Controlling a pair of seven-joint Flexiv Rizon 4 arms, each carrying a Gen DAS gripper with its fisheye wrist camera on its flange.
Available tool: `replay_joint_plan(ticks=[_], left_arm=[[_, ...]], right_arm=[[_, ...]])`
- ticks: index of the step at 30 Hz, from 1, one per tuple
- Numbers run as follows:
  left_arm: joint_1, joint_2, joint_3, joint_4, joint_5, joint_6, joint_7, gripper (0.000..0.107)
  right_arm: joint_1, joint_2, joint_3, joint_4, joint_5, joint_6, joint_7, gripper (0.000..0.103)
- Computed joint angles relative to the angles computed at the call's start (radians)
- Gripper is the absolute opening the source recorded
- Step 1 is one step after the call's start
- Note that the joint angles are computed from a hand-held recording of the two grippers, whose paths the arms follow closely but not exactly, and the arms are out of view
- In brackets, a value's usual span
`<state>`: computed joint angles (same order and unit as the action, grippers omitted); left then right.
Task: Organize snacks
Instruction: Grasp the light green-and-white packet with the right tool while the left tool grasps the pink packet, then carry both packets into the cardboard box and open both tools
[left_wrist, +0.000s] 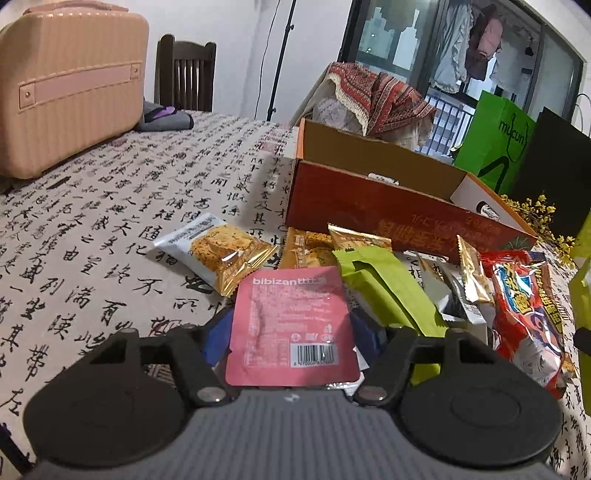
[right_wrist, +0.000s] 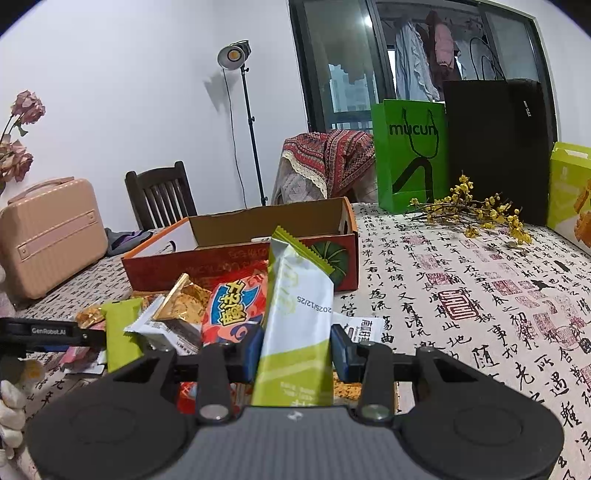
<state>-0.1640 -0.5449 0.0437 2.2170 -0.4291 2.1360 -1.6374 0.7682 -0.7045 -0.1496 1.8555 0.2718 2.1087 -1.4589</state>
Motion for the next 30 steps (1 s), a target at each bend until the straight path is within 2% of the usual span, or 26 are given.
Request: replay_joint_plan(ticks=[3,9,16,24,30], left_arm=[[-0.034,0.001,0.023,0.014,-0.027,0.041,0.018,0.069],[-0.052,0.016,0.023,0.044,-0.061,0.114,0.051,0.069],[-0.031,0.035,-0.005,0.049,-0.031,0.183,0.069,0.069],[-0.039,0.03,-0.017,-0.029,-0.053,0.189,0.143,0.069],[-0.04,0.013,-0.03,-0.129,-0.073,0.147,0.194,0.069]], right_arm=[[0.001,0.001,0.0,0.006,0.003,0.005,-0.003,0.038],[0.018,0.007,-0.014,0.009,0.024,0.011,-0.017,0.038],[0.051,0.011,-0.048,-0.01,0.059,0.021,-0.062,0.038],[0.051,0.0,-0.069,-0.097,0.06,-0.006,-0.096,0.038],[0.014,-0.017,-0.067,-0.209,-0.007,-0.095,-0.05,0.038]])
